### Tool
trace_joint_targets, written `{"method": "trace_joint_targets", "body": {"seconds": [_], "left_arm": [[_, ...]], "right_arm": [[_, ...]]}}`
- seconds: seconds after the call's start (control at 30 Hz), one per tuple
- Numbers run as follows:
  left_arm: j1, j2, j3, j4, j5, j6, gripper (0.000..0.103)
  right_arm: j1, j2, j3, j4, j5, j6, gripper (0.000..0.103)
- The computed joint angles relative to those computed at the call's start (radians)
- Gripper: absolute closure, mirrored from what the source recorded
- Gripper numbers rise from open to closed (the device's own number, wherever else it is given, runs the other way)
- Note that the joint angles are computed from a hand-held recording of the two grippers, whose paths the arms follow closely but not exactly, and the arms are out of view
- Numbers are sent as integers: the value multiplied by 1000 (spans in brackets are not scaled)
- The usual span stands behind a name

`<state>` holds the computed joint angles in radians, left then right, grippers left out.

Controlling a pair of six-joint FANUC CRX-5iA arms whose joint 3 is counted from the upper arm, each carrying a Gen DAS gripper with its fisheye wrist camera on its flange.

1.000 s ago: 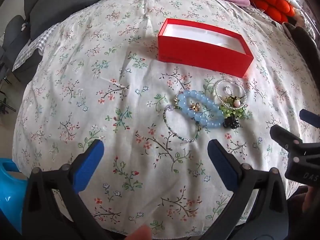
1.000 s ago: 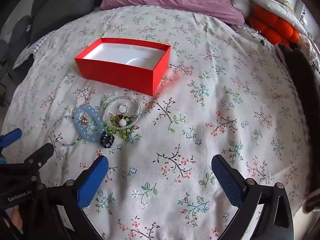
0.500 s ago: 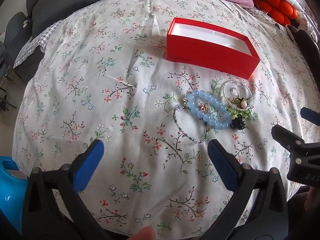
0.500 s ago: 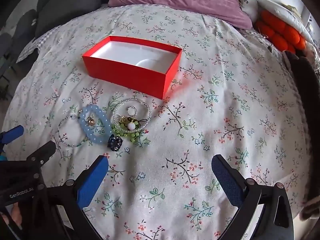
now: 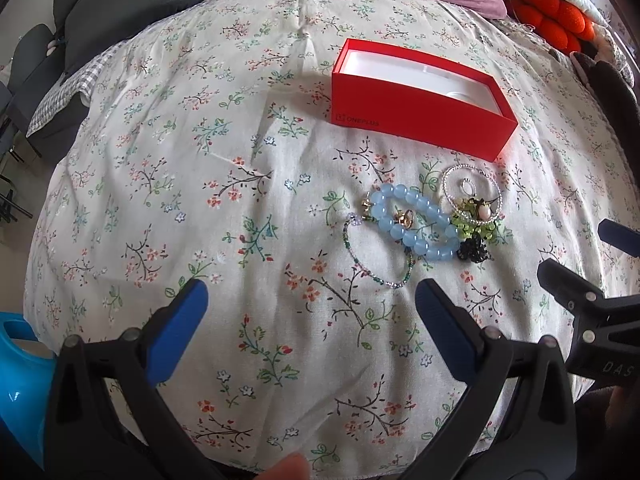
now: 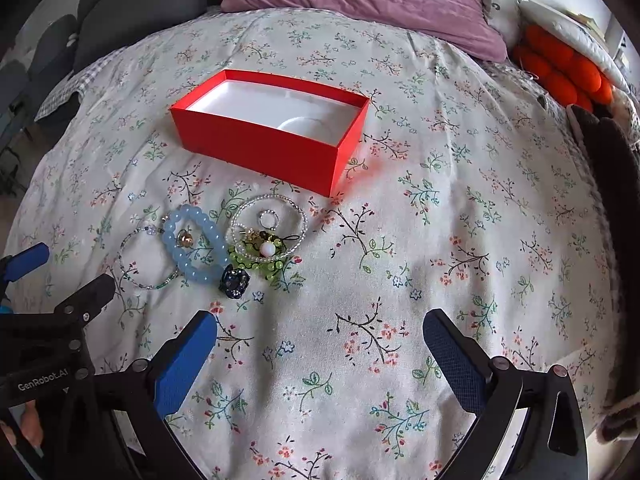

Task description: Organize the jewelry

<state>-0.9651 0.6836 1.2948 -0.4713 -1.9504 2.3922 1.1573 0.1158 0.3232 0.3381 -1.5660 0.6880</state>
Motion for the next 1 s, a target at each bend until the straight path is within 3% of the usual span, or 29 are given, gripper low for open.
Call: {"method": "trace_joint_targets", "body": {"seconds": [1.0], "left_arm": [[0, 0, 8, 1, 1, -2, 0]], "right_arm": [[-4, 1, -1, -12, -1, 5, 0]]}}
